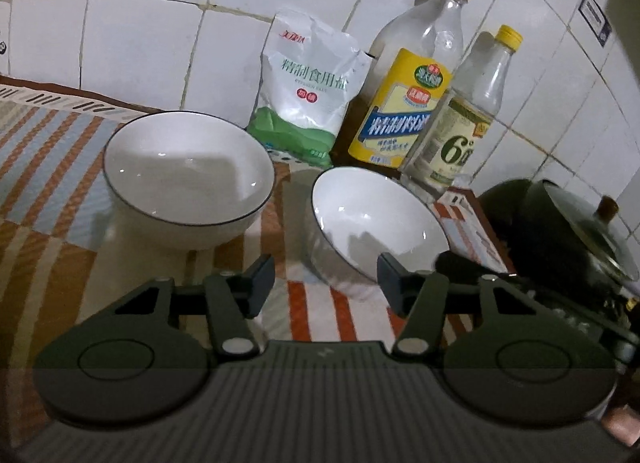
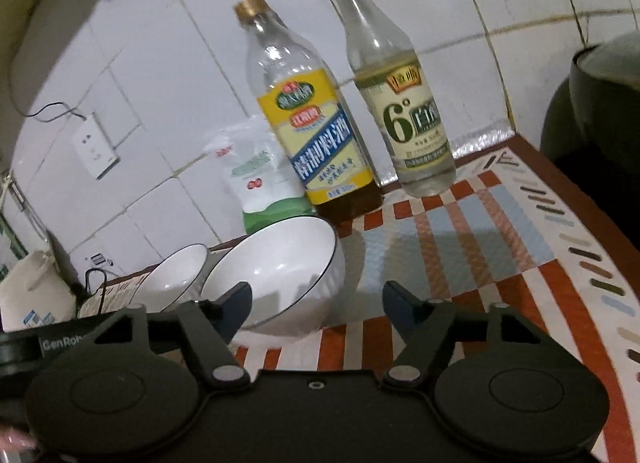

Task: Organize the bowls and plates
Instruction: 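Move the right gripper to a white bowl and grasp its rim, then lift the white bowl with the right gripper toward another white bowl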

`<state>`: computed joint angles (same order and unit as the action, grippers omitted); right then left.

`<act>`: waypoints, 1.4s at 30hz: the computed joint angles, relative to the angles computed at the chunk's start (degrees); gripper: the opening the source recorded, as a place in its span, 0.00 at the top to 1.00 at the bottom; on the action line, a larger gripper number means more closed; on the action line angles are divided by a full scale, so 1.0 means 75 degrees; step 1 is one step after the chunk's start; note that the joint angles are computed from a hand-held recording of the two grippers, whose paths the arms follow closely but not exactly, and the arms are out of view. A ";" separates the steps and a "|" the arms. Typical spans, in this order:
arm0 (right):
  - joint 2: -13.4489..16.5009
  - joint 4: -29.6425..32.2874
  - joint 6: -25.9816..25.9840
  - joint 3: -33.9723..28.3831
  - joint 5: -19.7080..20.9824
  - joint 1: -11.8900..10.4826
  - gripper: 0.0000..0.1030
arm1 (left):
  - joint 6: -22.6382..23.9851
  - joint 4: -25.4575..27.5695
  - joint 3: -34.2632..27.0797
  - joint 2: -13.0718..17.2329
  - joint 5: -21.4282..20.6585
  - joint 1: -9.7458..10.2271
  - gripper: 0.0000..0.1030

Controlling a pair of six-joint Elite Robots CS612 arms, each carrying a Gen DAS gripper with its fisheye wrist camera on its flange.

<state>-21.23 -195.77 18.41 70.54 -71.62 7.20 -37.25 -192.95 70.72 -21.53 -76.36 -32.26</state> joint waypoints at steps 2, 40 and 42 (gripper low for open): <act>0.0077 0.0260 -0.0031 -0.0165 0.0061 0.0017 0.40 | 0.0031 0.0104 -0.0090 0.0047 0.0053 -0.0006 0.50; -0.1064 0.0878 0.0385 0.1598 -0.0459 0.0665 0.79 | 0.1462 -0.0799 0.2623 -0.1280 0.0581 -0.0440 0.78; -0.1100 0.0935 0.0356 0.1631 -0.0537 0.0703 0.79 | 0.1490 -0.0769 0.2706 -0.1344 0.0560 -0.0440 0.78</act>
<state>-29.48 -188.76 21.08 82.77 -75.65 12.47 -26.07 -198.72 91.02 -31.61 -72.17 -35.56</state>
